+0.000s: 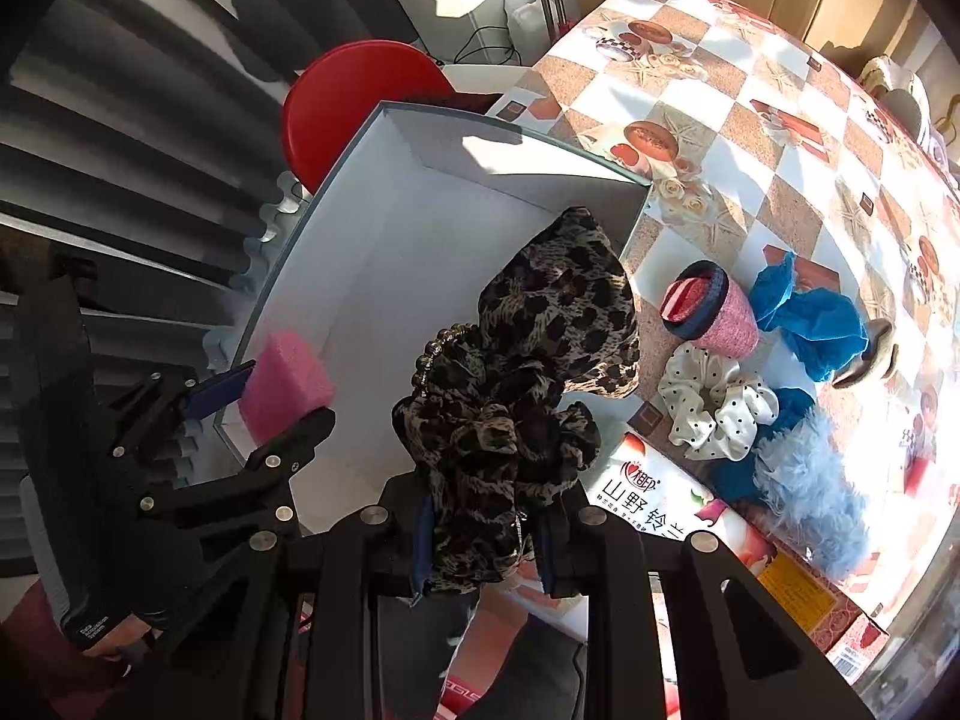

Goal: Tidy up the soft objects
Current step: 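Carry the sponge in left tool and scrunchie in right tool over the white box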

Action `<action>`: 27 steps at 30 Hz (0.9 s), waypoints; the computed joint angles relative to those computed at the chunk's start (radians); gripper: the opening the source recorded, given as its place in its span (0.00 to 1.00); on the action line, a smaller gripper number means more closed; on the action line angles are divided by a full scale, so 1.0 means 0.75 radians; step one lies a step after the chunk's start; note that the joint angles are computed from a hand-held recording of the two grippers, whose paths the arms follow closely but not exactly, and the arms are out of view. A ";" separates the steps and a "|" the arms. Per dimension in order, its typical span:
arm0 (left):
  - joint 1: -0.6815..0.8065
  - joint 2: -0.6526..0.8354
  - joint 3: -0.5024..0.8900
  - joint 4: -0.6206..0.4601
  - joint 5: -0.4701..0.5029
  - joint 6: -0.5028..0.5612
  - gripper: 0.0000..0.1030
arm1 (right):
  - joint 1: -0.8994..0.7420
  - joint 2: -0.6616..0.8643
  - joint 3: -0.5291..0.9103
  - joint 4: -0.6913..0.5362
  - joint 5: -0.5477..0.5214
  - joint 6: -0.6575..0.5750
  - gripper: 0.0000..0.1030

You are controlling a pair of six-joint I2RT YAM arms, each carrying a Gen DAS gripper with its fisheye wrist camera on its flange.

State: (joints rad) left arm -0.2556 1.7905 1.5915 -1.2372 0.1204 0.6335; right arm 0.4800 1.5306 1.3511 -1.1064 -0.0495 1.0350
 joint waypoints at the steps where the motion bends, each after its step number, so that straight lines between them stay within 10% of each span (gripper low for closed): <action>1: -0.007 0.007 -0.009 0.012 -0.007 -0.006 0.58 | -0.012 0.017 0.012 0.001 -0.001 -0.019 0.26; 27: 0.003 0.145 -0.187 0.213 -0.165 0.052 0.58 | -0.147 0.500 0.172 0.019 -0.171 -0.256 0.26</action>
State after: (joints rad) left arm -0.2537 1.8990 1.4513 -1.0778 -0.0033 0.6723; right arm 0.3698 1.9059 1.4799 -1.0925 -0.1779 0.8430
